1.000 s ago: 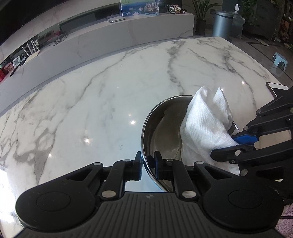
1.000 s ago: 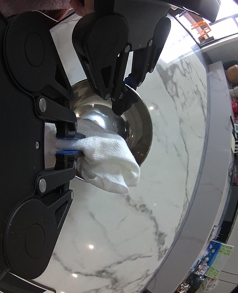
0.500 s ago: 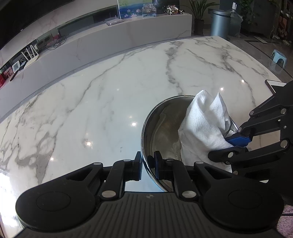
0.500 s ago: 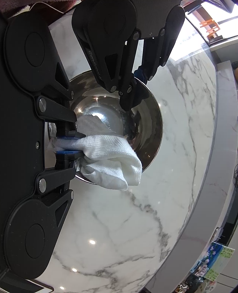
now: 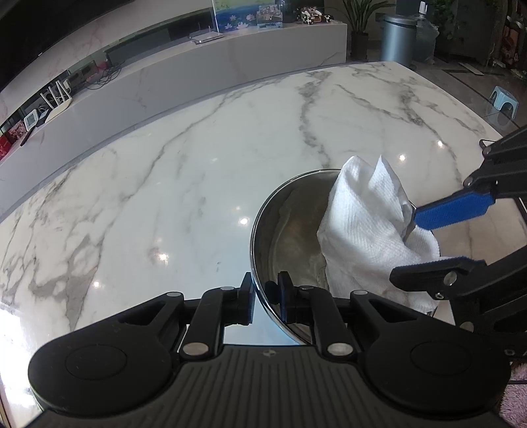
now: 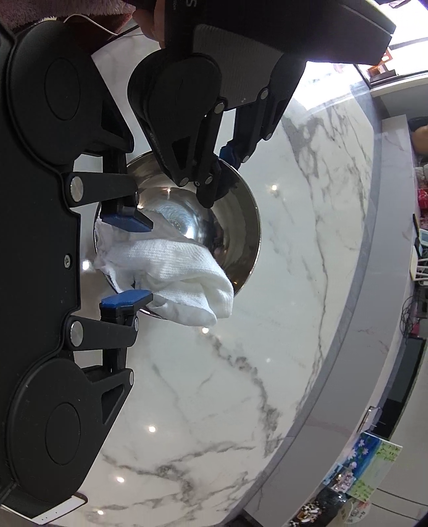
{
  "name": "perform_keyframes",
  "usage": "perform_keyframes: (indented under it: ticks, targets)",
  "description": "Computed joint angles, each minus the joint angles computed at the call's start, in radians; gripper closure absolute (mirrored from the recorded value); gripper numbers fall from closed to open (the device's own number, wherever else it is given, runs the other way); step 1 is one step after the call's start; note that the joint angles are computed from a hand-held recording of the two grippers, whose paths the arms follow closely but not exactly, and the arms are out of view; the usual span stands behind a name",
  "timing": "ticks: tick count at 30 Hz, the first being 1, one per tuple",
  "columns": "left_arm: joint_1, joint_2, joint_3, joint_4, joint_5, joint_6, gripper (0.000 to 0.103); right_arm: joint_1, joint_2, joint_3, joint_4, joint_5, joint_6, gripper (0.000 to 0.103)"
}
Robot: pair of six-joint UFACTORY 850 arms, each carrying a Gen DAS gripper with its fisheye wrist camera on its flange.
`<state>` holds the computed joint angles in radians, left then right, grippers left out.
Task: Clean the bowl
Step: 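Wipe the cloth around the bowl interior while the left gripper holds the rim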
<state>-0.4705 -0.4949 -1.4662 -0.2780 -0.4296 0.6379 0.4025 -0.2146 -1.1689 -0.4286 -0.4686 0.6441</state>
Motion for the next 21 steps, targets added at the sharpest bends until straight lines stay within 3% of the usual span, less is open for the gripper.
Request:
perform_keyframes:
  ticks: [9,16,21]
  targets:
    - [0.002,-0.004,-0.004,0.004,-0.003,-0.002,0.089,-0.030,-0.100,-0.080,0.014,0.001,-0.044,0.064]
    - [0.001,-0.001,-0.003,0.002,0.001,0.007,0.090,-0.034,-0.064,-0.048,0.017,0.026,-0.041,0.068]
    - [0.000,0.005,0.006,0.004,0.013,0.017,0.090,-0.030,-0.008,-0.010,-0.106,0.023,0.082,0.056]
